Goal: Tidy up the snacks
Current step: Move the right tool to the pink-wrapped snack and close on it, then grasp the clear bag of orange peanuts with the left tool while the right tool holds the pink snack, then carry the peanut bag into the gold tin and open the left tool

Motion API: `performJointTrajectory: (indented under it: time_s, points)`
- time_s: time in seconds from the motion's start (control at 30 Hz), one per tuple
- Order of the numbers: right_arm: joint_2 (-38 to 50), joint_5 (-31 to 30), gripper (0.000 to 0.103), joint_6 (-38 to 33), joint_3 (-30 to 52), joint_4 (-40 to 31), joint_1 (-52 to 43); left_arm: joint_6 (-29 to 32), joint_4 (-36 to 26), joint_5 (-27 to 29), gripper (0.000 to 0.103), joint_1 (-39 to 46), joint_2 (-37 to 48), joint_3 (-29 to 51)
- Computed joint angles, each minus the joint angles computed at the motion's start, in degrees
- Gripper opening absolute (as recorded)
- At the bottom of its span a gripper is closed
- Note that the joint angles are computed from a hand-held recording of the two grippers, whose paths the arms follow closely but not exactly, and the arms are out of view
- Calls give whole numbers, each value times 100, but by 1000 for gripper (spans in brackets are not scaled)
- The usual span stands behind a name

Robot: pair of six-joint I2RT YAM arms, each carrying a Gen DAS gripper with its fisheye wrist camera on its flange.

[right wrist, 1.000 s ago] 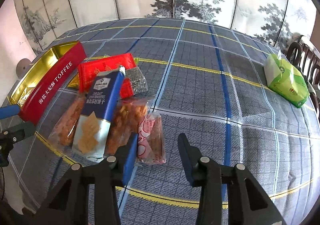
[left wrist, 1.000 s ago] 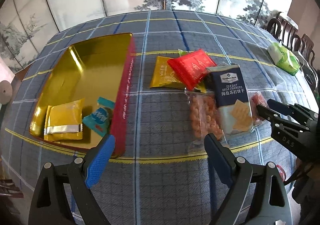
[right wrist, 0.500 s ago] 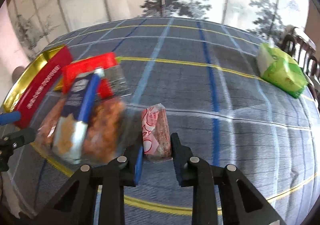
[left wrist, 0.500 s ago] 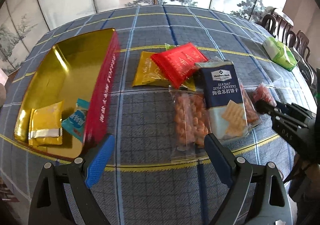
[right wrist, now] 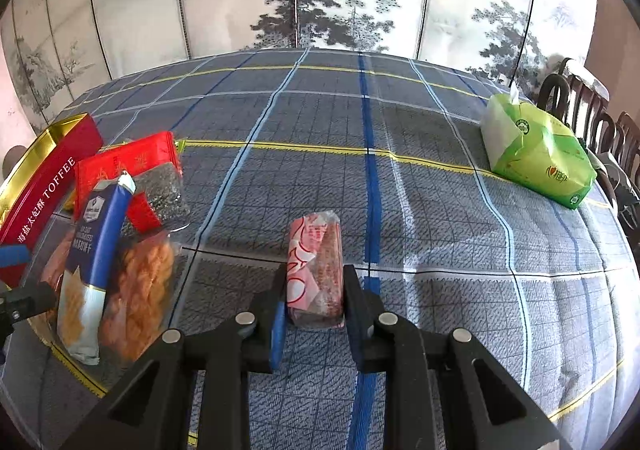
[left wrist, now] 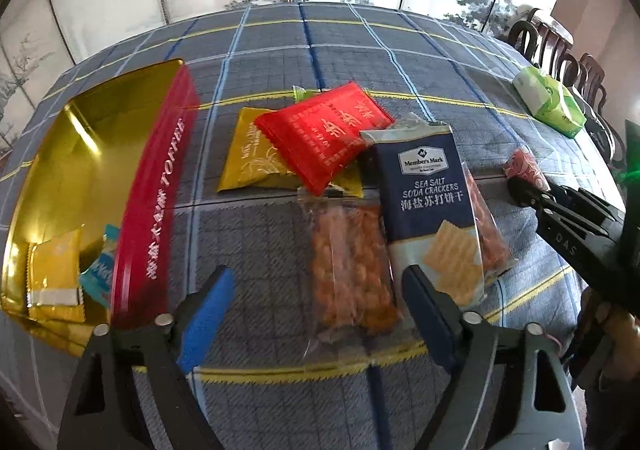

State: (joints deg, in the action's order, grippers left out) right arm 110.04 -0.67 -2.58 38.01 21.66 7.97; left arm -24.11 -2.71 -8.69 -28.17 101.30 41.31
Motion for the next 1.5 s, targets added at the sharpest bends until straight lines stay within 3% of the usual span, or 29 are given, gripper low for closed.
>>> performJointTrajectory:
  time_s: [0.1,0.2,0.23,0.5,0.7,0.83,1.5]
  points:
    - [1,4,24,14,3,1,14,-34,131,190,72,120,26,-30]
    - [-12,-4,24,6,-21,13,3,22,144,242,48,150,33,-33]
    - [-12,-4,24,6,-21,13,3,61,81,274,47,163,64,-3]
    - [-12,-2,25,6,-24,19,3,111,66,172,50,149,187,22]
    - [-10,6,25,8,-27,23,10,163,103,238,36,152,158,-2]
    - [-13,4,25,8,-33,27,9,167,101,103,35,88,87,-57]
    - [-15,15,25,15,-39,32,21,148,-324,135,35,168,-1315,-729]
